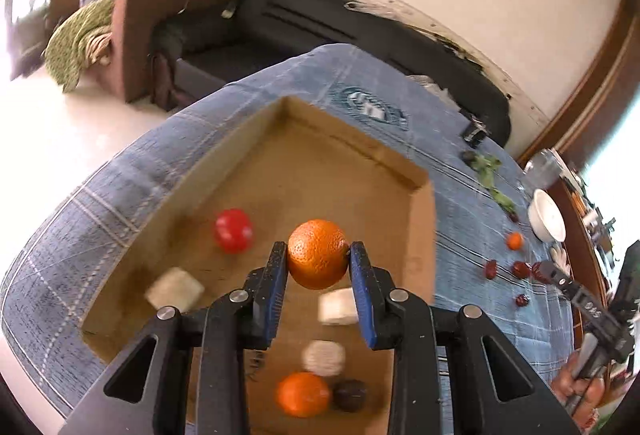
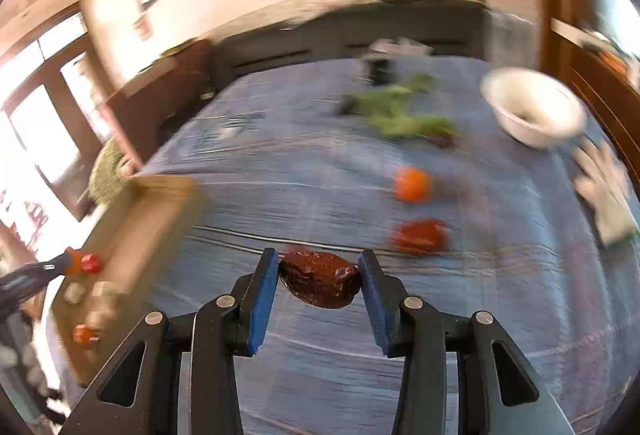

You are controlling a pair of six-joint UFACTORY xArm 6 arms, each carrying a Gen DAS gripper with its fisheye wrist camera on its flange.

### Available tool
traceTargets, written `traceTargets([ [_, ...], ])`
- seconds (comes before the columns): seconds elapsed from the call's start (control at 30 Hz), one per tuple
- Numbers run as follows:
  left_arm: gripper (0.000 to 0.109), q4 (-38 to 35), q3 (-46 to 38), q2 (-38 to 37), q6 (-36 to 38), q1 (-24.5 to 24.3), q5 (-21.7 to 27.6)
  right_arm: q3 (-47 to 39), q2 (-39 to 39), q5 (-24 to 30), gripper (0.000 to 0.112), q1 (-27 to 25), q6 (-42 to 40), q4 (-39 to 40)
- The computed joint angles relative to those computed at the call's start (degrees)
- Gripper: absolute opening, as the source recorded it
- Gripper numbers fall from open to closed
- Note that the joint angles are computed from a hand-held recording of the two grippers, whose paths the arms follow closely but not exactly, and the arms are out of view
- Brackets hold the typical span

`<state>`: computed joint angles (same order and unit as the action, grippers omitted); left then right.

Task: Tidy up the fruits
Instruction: 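Carry the orange and date into the cardboard tray and open both tools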

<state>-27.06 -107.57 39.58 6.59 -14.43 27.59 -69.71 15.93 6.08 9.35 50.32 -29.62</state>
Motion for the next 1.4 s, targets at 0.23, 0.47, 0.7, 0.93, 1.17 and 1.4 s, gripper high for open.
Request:
traceTargets([
  [0.23, 0.030, 0.45, -5.11, 4.71, -3.43, 2.70, 4.20, -20.93, 13.60, 8.94, 0.046, 9.94, -20.11, 15.72],
  [0.47, 0.030, -3.55, -4.50, 5.40, -0.56, 3.50, 3.60, -45.88, 30.85, 23.80, 0.046, 14.97, -29.52, 20.40],
  [0.7, 0.031, -10.11, -1.91, 3.61, 3.09, 4.47, 2.39, -58.49, 39.16, 31.25, 0.046, 15.36, -30.76, 20.49],
  [0.93, 0.042, -17.19, 2.54, -0.41, 7.27, 4.70, -0.77, -64.42, 42.45, 34.18, 0.046, 15.60, -32.63, 21.47],
  [1.17, 0.052, -17.82, 6.45, -4.22, 8.53, 3.88, -3.68, -54.96, 36.27, 28.02, 0.055, 15.73, -31.20, 21.51],
  [1.4, 0.060, -18.14, 10.32, -8.00, 10.29, 2.66, -5.71, -35.55, 23.41, 16.98, 0.066, 14.28, -22.51, 15.23],
])
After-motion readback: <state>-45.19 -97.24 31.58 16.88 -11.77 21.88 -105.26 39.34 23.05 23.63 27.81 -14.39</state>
